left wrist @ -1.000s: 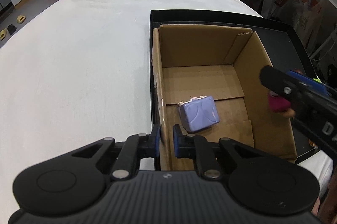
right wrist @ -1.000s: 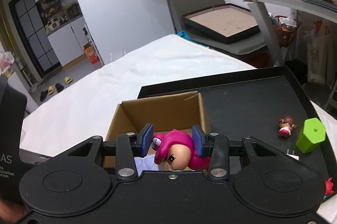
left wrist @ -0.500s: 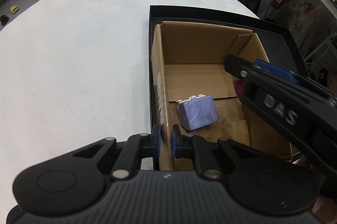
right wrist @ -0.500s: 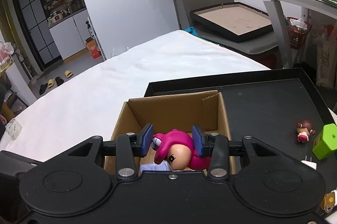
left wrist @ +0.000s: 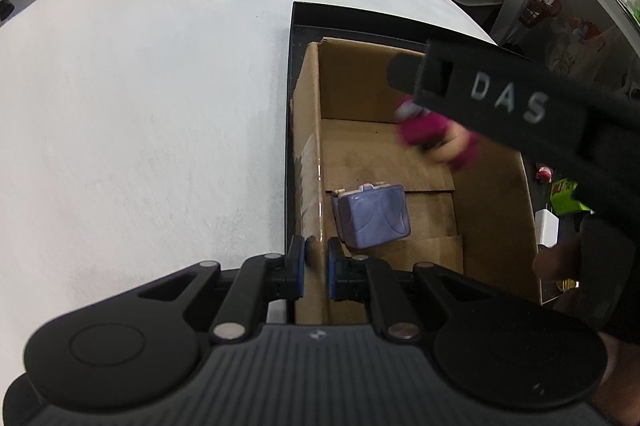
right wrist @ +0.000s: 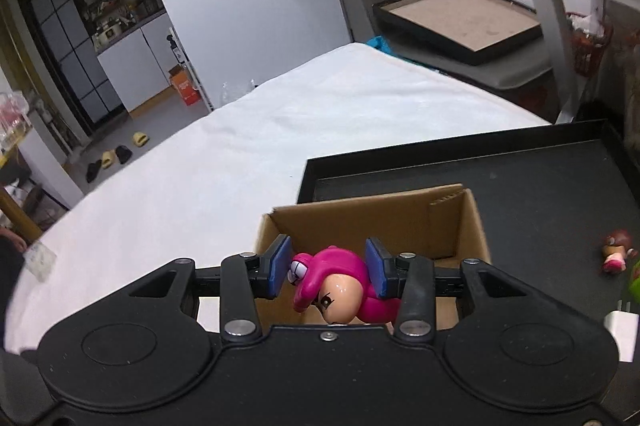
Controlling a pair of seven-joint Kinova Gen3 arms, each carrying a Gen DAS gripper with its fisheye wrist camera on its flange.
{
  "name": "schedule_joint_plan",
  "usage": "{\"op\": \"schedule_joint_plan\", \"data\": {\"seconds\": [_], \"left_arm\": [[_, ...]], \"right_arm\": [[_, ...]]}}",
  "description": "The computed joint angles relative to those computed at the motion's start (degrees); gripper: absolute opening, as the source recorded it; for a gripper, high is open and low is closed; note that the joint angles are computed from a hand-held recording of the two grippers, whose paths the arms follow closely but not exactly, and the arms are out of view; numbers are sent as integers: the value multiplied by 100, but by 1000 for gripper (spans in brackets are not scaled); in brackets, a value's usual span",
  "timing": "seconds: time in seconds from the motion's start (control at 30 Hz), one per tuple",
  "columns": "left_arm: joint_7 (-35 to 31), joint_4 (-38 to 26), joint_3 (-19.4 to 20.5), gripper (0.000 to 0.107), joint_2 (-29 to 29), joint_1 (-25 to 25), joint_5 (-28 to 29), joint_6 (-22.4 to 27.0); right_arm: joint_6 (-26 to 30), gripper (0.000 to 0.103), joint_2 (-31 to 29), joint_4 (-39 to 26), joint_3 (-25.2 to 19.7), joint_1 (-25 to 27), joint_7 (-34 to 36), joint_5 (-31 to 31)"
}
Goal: Organize rigid objects
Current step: 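Carry the pink figurine with the right tool into the box and release, then move the right tool to the white charger plug and close on it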
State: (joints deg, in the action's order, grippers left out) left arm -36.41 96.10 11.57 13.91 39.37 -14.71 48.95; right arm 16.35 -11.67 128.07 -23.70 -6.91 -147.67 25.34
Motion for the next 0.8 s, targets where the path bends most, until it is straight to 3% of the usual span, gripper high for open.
{"op": "schedule_joint_plan", "data": {"seconds": [0.1, 0.23, 0.43, 0.63, 0.73, 0.8], "left_arm": [[23, -34, -4, 10, 10, 12, -5, 42], [60, -63, -10, 10, 12, 24, -23, 78], [209, -202, -5, 13, 101, 236, -358, 320], [380, -413, -38, 14, 179, 334, -430, 631], [458, -585, -47, 21, 243, 426, -539, 884], [544, -692, -57, 36, 290, 520, -656, 1036]], "right_arm": [[202, 58, -42, -119, 281, -295, 316, -284], [485, 61, -231, -192, 700, -628, 927, -838], [888, 74, -697, -82, 604, -368, 1127, -1042], [1213, 77, -996, 11, 768, -198, 1349, -1395], [1281, 81, -1166, 97, 803, -37, 1425, -1485], [1350, 82, -1259, 135, 774, 99, 1466, -1470]]}}
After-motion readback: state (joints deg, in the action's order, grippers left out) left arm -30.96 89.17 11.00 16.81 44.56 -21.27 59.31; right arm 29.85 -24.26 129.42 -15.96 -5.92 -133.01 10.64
